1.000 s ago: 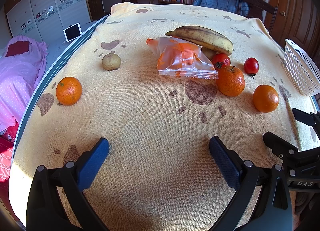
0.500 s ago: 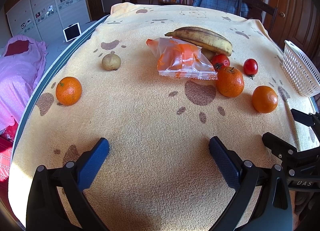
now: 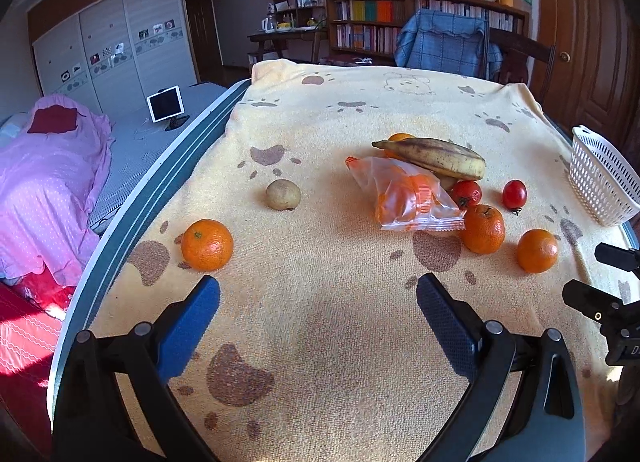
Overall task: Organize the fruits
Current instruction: 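Grasp the small orange with the left tool while the right tool grasps the large orange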
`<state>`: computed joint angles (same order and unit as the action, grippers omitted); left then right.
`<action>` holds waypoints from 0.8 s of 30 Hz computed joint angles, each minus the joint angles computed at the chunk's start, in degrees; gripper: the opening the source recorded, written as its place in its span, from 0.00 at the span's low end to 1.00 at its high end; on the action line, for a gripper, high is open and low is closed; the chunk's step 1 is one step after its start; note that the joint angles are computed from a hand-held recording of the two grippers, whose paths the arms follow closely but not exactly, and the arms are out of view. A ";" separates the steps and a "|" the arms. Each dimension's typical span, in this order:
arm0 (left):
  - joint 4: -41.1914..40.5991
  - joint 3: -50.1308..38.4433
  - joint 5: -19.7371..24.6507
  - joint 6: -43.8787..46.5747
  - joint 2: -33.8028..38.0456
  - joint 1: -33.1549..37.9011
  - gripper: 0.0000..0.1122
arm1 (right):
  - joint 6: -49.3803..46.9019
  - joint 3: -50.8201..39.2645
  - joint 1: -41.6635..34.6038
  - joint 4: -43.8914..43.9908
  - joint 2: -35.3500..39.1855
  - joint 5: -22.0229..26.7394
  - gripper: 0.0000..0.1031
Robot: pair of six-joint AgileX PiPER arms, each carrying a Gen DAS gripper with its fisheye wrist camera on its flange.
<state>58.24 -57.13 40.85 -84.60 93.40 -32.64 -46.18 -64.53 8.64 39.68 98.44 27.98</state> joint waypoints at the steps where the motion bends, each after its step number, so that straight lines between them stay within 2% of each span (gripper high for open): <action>1: -0.10 0.36 -0.71 0.19 -0.44 1.41 0.84 | -0.77 -0.06 -0.10 1.07 -0.20 0.31 0.98; 10: -3.01 1.42 -9.28 3.98 -0.75 13.14 0.67 | -3.42 -0.56 0.82 4.73 -1.27 0.46 0.98; 13: -1.17 1.49 -9.69 2.22 -0.06 14.72 0.64 | -4.77 -0.61 0.77 6.15 -1.24 0.50 0.97; 17: 1.03 2.05 -9.74 -0.38 -0.35 16.02 0.49 | -4.80 -1.16 1.01 6.37 -0.78 0.53 0.97; 21: 1.64 3.46 -11.97 -2.15 -1.20 17.57 0.49 | -5.38 -1.17 1.06 7.10 -0.26 0.47 0.97; 24: -1.72 3.28 -13.39 0.04 -0.77 19.19 0.49 | -5.29 -1.17 1.04 7.14 0.01 0.28 0.97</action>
